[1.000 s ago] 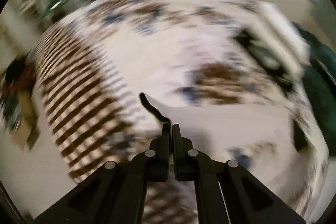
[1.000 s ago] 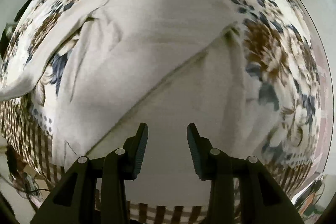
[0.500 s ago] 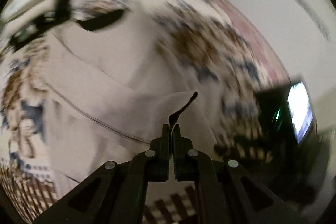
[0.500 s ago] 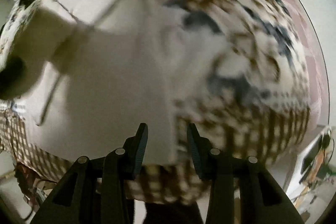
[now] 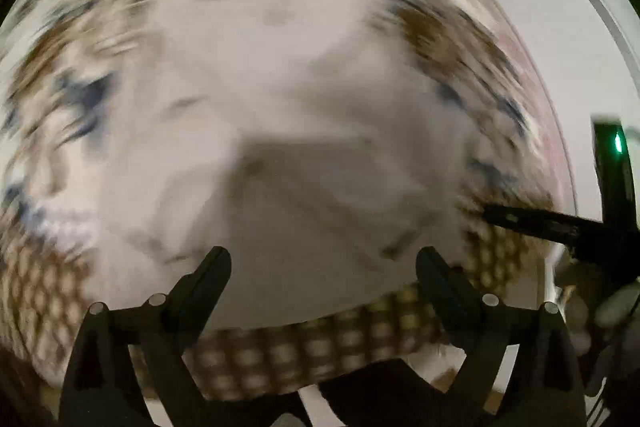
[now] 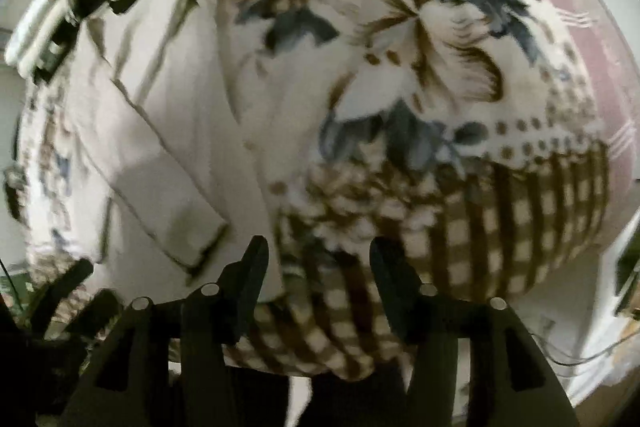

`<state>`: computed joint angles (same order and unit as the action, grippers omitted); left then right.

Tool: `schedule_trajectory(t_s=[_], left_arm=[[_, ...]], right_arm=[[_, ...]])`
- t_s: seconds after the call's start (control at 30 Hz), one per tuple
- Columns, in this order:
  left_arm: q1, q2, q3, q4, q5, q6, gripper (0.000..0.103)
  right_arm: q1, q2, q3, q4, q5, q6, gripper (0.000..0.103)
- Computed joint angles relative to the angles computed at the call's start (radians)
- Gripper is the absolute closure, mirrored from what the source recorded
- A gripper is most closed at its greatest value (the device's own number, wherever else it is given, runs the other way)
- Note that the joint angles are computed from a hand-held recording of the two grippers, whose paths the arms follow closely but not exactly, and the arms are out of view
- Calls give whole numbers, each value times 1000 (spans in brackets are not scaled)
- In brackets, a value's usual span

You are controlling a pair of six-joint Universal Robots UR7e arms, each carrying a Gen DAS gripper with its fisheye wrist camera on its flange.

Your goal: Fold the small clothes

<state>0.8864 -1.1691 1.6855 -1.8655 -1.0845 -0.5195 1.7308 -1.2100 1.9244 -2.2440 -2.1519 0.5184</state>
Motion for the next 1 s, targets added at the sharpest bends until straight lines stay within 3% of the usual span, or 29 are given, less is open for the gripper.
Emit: schedule_trajectory(t_s=[0.07, 0.13, 0.3, 0.4, 0.43, 0.47, 0.5, 0.53, 0.57, 0.67, 0.77, 1.0], left_arm=[[28, -53, 8, 73, 90, -119, 9], [74, -76, 2, 162, 127, -212, 9], [168, -94, -4, 228, 94, -269, 10], [178, -92, 14, 206, 92, -241, 12], [178, -91, 23, 187, 89, -230, 21], [176, -95, 35, 160, 85, -217, 41], [171, -96, 44, 145, 90, -210, 59], [164, -92, 50, 140, 94, -204, 89], [156, -93, 58, 124, 85, -190, 97], [116, -112, 90, 94, 99, -191, 99], [99, -155, 96, 88, 65, -261, 99], [127, -172, -32, 60, -26, -353, 100]], right_arm=[[-21, 8, -10, -11, 40, -24, 48], [-44, 35, -36, 2, 89, -42, 48], [-80, 64, -25, -3, 208, -44, 48], [-72, 82, -20, -19, 217, -55, 48], [-69, 84, -20, -21, 217, -56, 48], [-64, 88, -19, -25, 212, -49, 57], [-61, 89, -15, -33, 203, -48, 83], [-56, 90, -14, -36, 194, -49, 94], [-50, 95, -17, -29, 186, -43, 94], [-27, 83, -18, -13, 164, -44, 96], [-14, 60, -20, -2, 179, -35, 97], [-17, 20, -72, -16, 316, 25, 97]])
